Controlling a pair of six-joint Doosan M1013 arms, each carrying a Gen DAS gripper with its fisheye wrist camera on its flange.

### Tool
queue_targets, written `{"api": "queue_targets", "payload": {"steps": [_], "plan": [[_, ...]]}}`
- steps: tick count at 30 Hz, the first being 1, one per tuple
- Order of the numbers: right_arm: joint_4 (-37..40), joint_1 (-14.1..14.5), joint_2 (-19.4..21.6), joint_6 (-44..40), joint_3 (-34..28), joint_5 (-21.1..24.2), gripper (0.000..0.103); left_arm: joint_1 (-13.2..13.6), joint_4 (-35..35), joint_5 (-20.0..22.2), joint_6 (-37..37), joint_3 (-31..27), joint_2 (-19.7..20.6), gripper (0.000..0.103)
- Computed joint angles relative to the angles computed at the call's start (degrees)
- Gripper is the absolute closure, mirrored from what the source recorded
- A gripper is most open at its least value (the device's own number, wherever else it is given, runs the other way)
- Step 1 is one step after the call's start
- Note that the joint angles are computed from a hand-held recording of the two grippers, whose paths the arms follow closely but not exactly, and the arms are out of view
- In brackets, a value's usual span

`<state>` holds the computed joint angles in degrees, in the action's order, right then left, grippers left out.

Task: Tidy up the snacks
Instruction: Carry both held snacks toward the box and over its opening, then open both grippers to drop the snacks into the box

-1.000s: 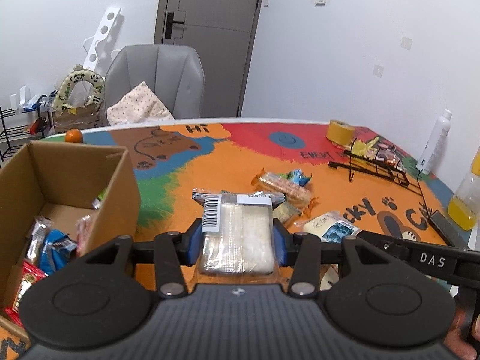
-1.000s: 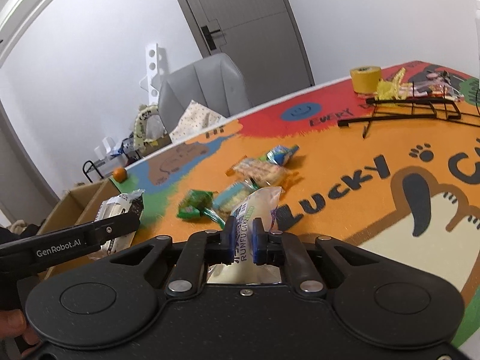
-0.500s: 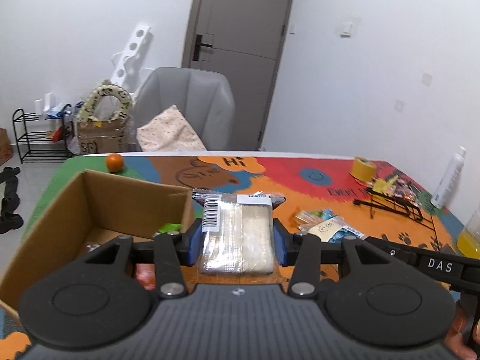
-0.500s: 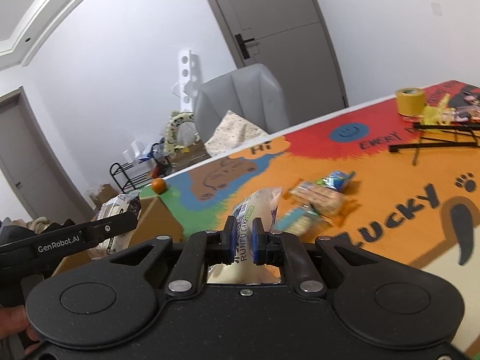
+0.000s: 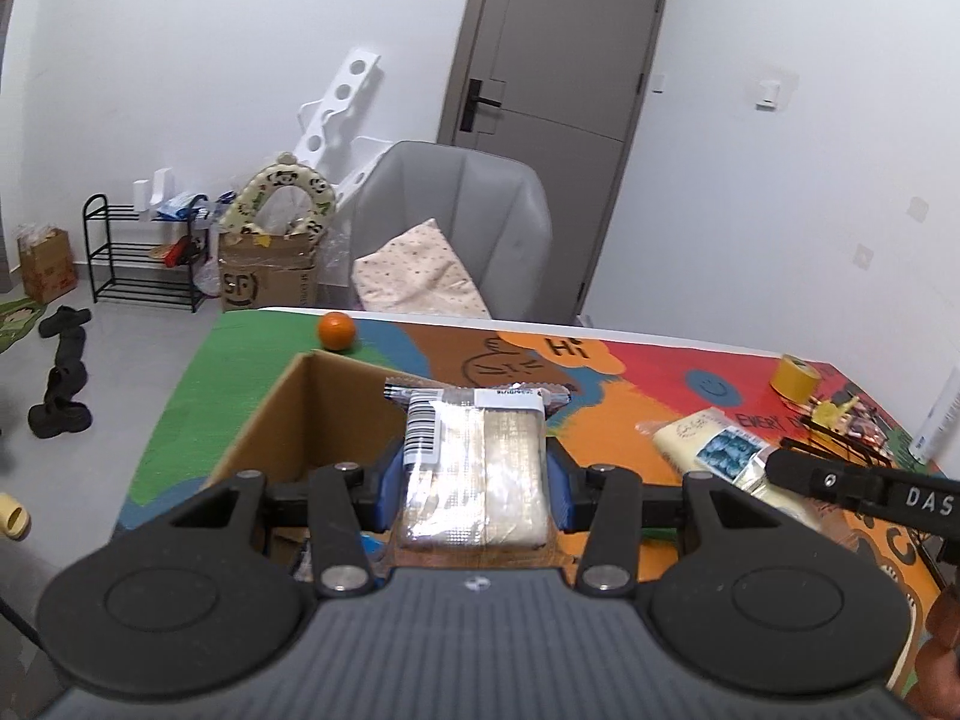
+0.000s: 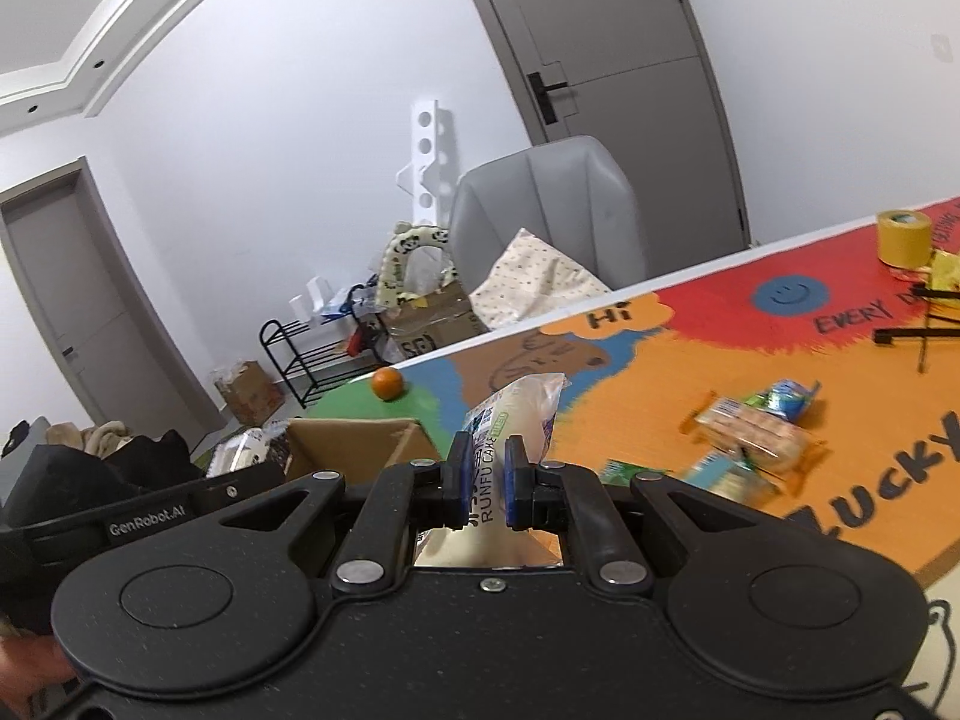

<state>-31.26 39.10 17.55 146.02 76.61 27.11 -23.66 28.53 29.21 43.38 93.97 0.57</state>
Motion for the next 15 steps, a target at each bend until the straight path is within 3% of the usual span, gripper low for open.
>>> {"api": "queue_targets", "payload": {"steps": [13,15], "plan": [[4.9,1.6,3.5,-7.5,-5.8,0.9,0.094,3.5,-4.0,0.8,1.8,0.7,-0.5,0.057],[6.1,1.8,4.1,-9.0,-6.8,1.2,0.094,3.4,-0.1,1.4,-2.2,1.0,-0.7,0.054]]}}
